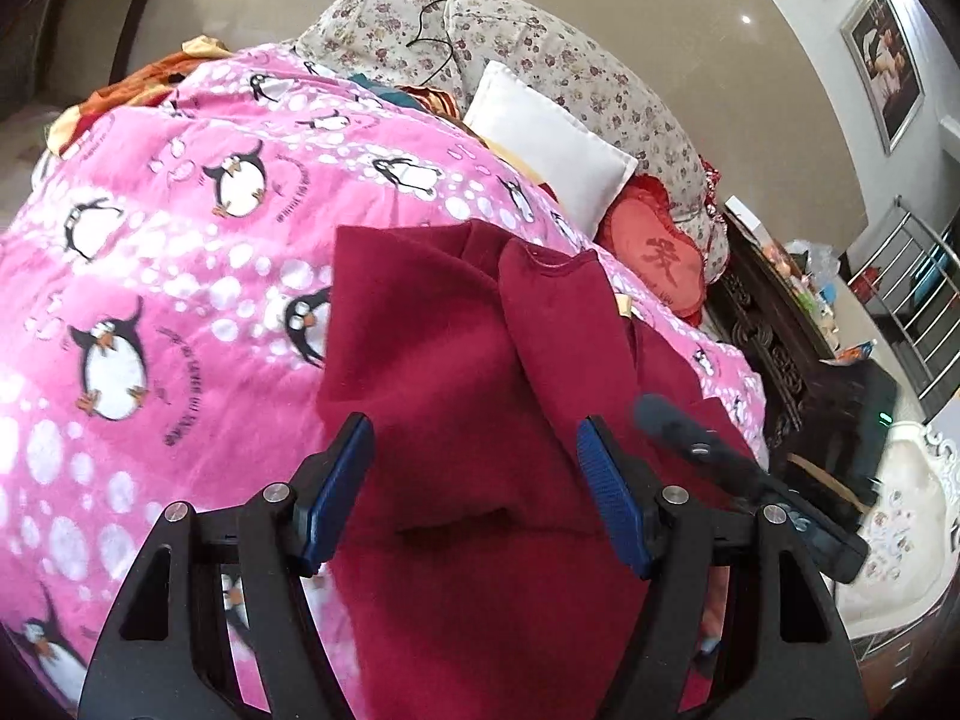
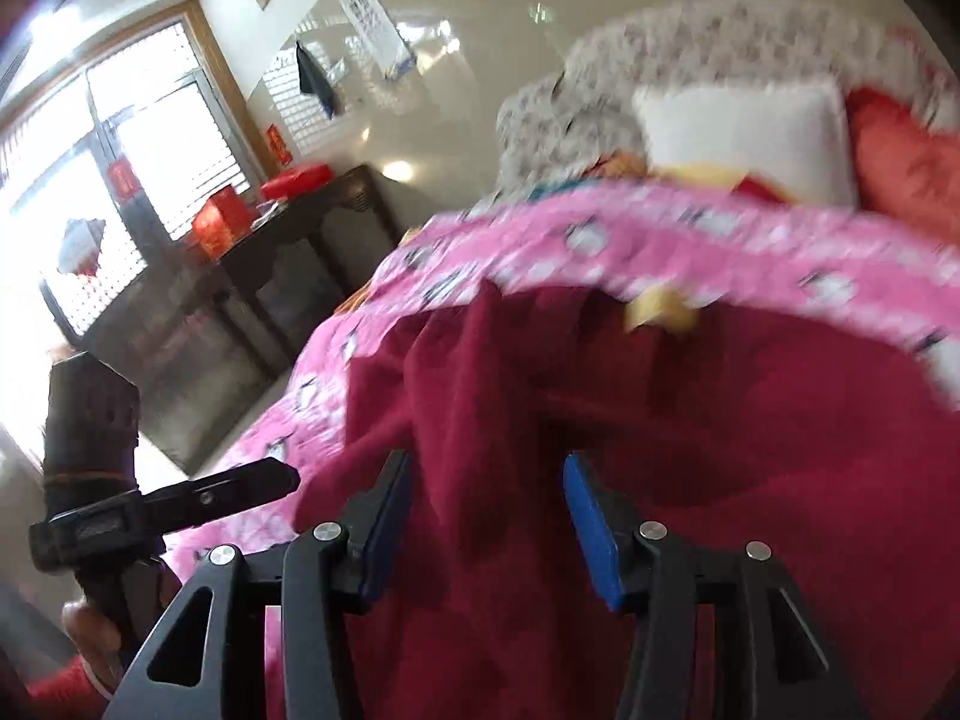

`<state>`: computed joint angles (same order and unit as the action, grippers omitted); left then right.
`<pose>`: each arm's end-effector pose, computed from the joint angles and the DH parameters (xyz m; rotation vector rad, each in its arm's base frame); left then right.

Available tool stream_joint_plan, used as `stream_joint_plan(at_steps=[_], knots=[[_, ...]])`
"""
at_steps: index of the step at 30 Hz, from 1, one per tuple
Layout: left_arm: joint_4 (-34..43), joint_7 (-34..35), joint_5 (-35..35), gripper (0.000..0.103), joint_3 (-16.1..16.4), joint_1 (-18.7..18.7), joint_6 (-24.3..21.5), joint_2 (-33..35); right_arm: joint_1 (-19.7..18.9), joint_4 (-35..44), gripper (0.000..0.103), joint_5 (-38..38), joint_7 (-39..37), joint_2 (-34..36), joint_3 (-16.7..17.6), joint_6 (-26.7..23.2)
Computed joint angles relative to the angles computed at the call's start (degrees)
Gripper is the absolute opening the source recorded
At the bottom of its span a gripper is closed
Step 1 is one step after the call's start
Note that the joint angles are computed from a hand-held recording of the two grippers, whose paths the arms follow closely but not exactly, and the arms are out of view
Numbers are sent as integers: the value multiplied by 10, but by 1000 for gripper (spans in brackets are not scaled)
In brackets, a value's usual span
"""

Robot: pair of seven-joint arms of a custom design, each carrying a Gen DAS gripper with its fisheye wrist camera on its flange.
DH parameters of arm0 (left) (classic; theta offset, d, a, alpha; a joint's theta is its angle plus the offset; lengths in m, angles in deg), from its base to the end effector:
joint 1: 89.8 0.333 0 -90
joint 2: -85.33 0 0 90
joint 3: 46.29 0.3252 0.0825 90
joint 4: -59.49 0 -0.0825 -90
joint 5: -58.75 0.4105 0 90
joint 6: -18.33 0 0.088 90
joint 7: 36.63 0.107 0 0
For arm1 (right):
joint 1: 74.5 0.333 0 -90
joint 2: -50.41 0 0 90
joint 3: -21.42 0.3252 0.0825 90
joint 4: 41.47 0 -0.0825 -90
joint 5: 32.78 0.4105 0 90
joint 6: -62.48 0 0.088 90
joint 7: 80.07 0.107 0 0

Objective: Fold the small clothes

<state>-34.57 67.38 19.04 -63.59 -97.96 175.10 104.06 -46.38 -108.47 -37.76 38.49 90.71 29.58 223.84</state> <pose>0.6765 -0.2632 0.5143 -1.8844 2.0760 -1.4048 0.6889 0.4579 0.4965 -1.6493 1.4592 -0.2416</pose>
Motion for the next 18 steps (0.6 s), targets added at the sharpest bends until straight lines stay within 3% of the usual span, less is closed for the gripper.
stream_joint_plan(at_steps=[3,7,9,15,18], knots=[[-9,11,-8,70,1,8,4,-11,-16,-2,50,15,-109,4,65,-11],[-9,26,-35,70,-2,18,3,-13,-9,-58,50,28,-182,-37,77,-40],[-6,39,-55,70,-7,23,-2,-11,2,-94,50,32,-170,-62,57,-37],[-17,42,-46,70,0,16,-25,-22,37,-237,51,-38,-54,-167,-21,36],[-42,59,-54,70,2,16,-33,-40,31,-296,51,-62,-7,-208,-27,62]])
